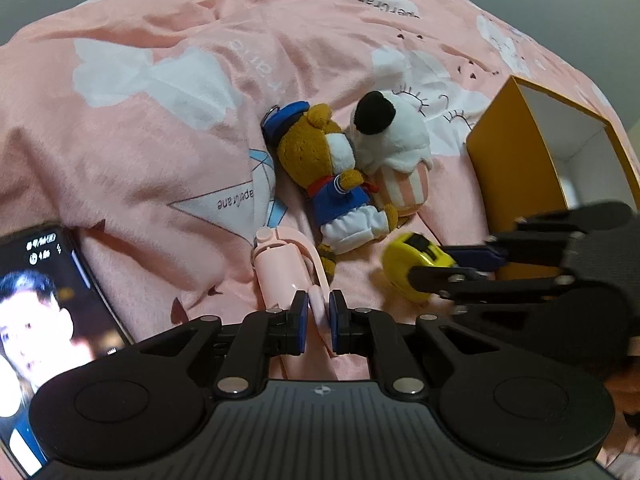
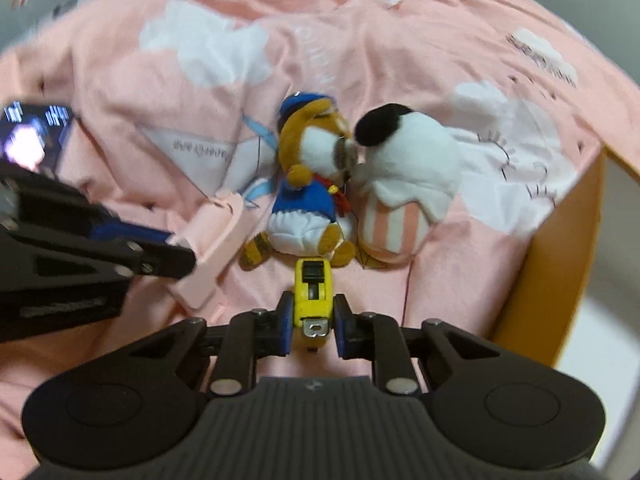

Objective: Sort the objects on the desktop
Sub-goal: 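Grasp the yellow tape measure with the right tool while the left holds the selfie stick, then carry the selfie stick and tape measure over the orange box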

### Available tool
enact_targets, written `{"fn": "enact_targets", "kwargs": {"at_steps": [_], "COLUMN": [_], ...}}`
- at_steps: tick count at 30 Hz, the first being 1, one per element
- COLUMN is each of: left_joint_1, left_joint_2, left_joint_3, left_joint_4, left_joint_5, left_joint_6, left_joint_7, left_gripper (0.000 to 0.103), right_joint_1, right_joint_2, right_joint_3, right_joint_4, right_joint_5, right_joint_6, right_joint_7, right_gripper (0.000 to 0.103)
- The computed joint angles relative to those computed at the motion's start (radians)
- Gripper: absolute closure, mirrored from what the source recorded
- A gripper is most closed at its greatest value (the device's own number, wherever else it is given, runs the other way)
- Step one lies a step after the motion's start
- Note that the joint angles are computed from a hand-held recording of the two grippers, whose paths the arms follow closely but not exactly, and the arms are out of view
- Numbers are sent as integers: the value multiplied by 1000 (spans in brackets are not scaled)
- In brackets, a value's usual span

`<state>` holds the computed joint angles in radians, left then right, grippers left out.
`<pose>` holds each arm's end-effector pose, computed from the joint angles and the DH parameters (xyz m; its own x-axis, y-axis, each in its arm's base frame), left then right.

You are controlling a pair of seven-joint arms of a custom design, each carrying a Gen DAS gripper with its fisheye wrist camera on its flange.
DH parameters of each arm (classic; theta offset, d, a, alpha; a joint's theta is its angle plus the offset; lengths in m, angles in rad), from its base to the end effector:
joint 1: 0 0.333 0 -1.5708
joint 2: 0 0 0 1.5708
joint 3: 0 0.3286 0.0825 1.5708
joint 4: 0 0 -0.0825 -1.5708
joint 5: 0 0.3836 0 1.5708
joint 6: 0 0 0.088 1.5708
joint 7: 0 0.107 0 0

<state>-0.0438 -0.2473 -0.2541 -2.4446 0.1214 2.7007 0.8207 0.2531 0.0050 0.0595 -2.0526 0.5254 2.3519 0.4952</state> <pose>0.4644 -0.1512 0.4580 0.2883 -0.9365 0.1995 -0.8240 -0.3488 -0.4466 0.5478 0.1844 0.4795 0.8799 -0.4742 -0.0295 -0.4266 -0.7613 -0.4882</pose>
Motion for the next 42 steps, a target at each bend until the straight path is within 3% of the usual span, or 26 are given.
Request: {"fn": "enact_targets", "kwargs": {"at_steps": [4,9,17,23,30,33,37,42], "left_joint_1": [27,20,44,42,-52,-95,-125,-191], "left_joint_2": [-12,-50,-112,-91,42,127,257,393], "left_joint_3": [-34,-26,-63,-67,-20,-10,-1,54], "left_joint_4": [-6,-29,-16,49,179,256,385,510], "left_joint_5": [73,62,48,25,-109,-166,-138,-104], "left_joint_6": [0,32,67,139,276,313,298,259], "left_joint_7": [-92,-118,-138,-115,21,86,84,54], "left_gripper": [92,94,96,97,97,97,97,97], "right_joint_1": [-27,-63,-102,-129,-154,-166,-177,-194], "right_joint_2": [15,-14,-69,-97,-108,-86,-65,-31], "right_joint_3": [-18,-40,-88,-128,-145,-152,-145,-137], "right_joint_4": [37,57,54,49,37,52,56,75], "right_joint_5": [84,181,314,426,470,468,482,494], "right_joint_6": [-83,-147,-167,-132,18,38,91,101], "right_joint_7": [35,26,-6,-36,-41,-10,-15,-6], "right_gripper": [82,82,82,82,82,82,82,82]}}
